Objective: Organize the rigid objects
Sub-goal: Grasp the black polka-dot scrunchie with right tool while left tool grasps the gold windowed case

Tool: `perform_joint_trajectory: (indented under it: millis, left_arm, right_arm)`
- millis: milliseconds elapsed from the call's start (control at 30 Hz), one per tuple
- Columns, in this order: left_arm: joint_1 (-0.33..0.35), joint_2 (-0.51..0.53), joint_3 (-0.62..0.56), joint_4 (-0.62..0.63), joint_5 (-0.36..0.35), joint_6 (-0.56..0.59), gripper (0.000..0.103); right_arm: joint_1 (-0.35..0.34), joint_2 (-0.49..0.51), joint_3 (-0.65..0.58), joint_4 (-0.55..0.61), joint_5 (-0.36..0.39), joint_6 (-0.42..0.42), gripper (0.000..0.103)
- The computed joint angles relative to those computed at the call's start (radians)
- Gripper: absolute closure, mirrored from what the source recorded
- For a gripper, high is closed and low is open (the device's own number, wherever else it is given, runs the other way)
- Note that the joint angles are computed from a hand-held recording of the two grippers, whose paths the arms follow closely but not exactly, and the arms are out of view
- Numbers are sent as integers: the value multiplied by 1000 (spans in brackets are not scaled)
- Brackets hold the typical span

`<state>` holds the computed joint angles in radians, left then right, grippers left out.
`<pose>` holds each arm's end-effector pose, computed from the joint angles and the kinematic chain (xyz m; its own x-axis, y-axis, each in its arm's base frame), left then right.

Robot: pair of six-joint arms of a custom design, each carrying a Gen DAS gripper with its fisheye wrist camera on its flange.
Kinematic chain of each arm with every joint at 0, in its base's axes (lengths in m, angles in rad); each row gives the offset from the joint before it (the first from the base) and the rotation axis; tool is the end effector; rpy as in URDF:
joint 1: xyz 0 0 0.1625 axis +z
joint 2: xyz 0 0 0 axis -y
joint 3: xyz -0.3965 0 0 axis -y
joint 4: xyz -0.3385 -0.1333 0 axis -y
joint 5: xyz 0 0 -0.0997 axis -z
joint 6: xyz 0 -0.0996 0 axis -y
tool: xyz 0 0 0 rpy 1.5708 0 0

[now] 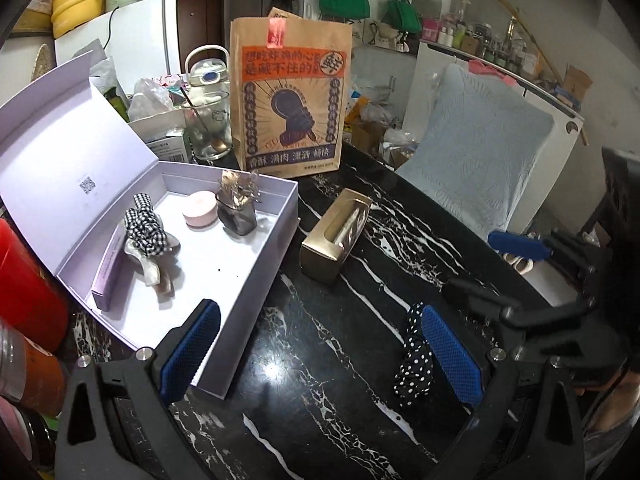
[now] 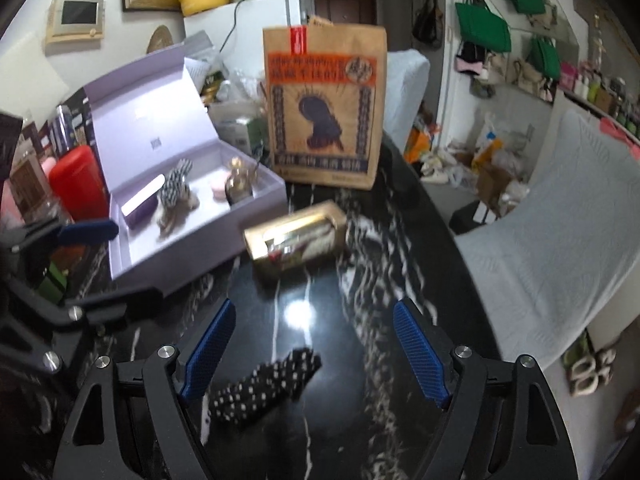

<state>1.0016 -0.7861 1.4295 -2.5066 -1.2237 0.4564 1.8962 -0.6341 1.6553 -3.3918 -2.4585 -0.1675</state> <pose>-0.2221 -0.6574 0.1790 -0.5310 0.7363 -0.4194 0.8356 0.5371 -0.1152 0.2484 -0.5608 0.1365 -0.7279 0.2107 0.6525 -0.3490 0.7053 -0.6171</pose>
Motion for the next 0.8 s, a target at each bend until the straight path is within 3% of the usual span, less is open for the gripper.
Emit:
perform_joint_trajectory:
  millis: [167, 267, 400, 467, 533, 633, 800]
  left_arm:
    - [14, 9, -20, 18, -27, -6, 1]
    - [20, 16, -25, -1, -60, 20, 1]
    - [15, 33, -26, -36, -72, 67, 1]
    - [11, 45, -29, -51, -75, 89, 1]
    - [9, 61, -42, -52, -80, 104, 1]
    - [12, 92, -70, -43, -105, 129, 2]
    - [4, 144, -106, -44, -94, 163, 19]
  right_arm:
    - [-29, -8, 52, 31, 76, 85, 22]
    - [-44, 2, 55, 64, 113, 115, 30]
    - [-48, 29, 34, 109, 81, 137, 34]
    - [-56, 30, 34, 129, 79, 156, 42]
    - [-67, 26, 49, 112, 102, 157, 66]
    - [-65, 25, 61, 86, 88, 123, 72]
    - [-80, -2, 96, 56, 86, 130, 72]
